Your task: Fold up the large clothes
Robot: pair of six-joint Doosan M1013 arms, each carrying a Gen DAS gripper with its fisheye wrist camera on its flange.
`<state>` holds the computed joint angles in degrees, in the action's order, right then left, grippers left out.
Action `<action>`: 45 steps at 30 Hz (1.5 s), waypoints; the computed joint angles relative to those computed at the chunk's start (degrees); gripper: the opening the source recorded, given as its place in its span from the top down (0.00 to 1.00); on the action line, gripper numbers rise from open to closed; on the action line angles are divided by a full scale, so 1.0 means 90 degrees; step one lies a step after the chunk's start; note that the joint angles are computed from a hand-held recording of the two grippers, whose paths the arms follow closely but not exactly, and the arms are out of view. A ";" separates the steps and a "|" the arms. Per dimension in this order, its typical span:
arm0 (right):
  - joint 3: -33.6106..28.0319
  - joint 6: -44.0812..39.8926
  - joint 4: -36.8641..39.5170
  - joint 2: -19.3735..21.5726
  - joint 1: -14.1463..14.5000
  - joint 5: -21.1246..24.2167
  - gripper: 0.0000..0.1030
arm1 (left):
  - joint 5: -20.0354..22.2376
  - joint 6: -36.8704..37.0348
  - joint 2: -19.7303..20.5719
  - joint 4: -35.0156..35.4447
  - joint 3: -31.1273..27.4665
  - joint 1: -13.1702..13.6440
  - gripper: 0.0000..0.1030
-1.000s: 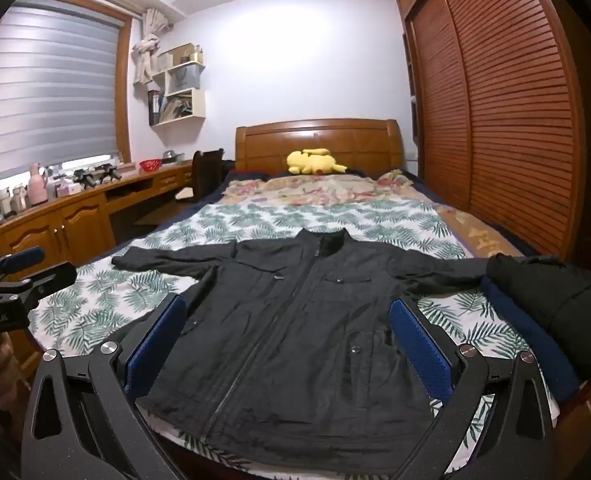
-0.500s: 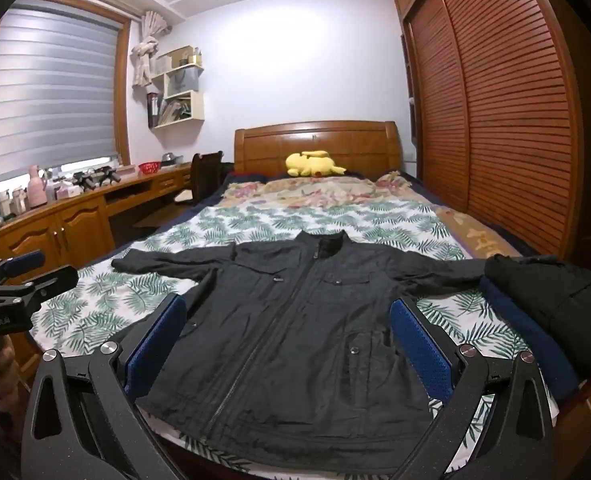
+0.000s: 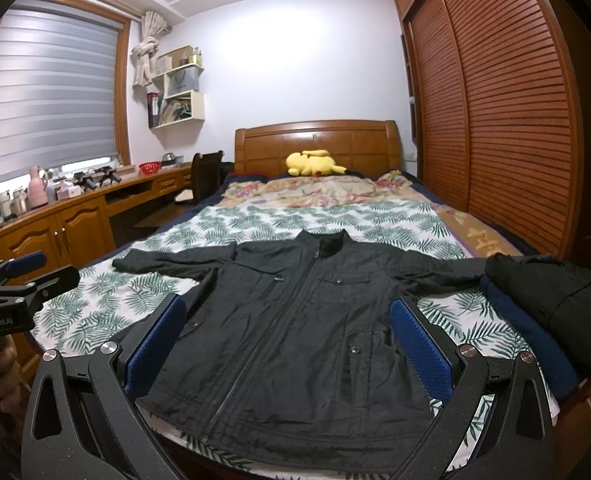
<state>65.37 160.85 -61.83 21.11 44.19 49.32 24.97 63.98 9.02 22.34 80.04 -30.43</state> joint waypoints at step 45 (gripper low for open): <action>0.0045 0.0058 -0.0015 -0.0016 0.0003 -0.0026 0.00 | -0.0019 -0.0094 0.0029 0.0071 0.0011 -0.0033 0.00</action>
